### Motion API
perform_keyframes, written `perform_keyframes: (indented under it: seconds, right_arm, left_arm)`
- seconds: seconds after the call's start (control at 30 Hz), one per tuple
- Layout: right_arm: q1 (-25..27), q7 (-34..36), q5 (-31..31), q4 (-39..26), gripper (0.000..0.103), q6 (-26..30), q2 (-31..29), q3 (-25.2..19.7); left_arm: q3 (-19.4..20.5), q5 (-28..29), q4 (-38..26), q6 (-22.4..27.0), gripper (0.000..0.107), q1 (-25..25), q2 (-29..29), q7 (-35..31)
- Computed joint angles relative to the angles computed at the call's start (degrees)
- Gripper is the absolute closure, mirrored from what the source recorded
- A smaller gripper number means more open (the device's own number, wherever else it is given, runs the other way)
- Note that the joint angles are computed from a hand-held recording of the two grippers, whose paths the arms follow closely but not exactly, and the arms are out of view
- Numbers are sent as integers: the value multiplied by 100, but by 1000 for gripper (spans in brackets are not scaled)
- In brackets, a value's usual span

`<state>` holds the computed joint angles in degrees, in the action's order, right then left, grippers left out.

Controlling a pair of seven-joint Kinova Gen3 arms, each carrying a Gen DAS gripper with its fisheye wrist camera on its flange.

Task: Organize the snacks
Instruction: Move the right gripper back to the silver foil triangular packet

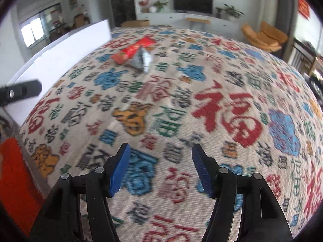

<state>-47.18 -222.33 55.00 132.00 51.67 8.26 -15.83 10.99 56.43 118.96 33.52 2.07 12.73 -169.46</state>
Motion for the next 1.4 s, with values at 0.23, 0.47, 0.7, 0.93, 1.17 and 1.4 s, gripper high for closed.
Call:
perform_keyframes:
  seconds: [0.23,0.47,0.7,0.93,1.17,1.4]
  right_arm:
    - [567,143,38,130,29,84,-111,242]
    - [721,181,126,-51,24,-138,309,414]
    - [676,99,128,56,20,-208,243,446]
    - [962,650,159,-109,18,-716,64,573]
    - [1577,1592,1130,-774,20,-1962,320,1122]
    - [2876,3223,547,-1886,20,-1944,1189,296]
  left_arm:
    - [-156,-107,19,-1631,9,875,511,174]
    - [1344,-199,205,-2344,9,-672,803,322]
    - [1344,-928,176,-2568,5,-513,891,997]
    - [1648,-1377,199,-2713,5,-718,946,1421]
    - [1824,-1857,202,-2756,5,-858,972,1880]
    - [1962,-2336,212,-2795,5,-958,987,2350]
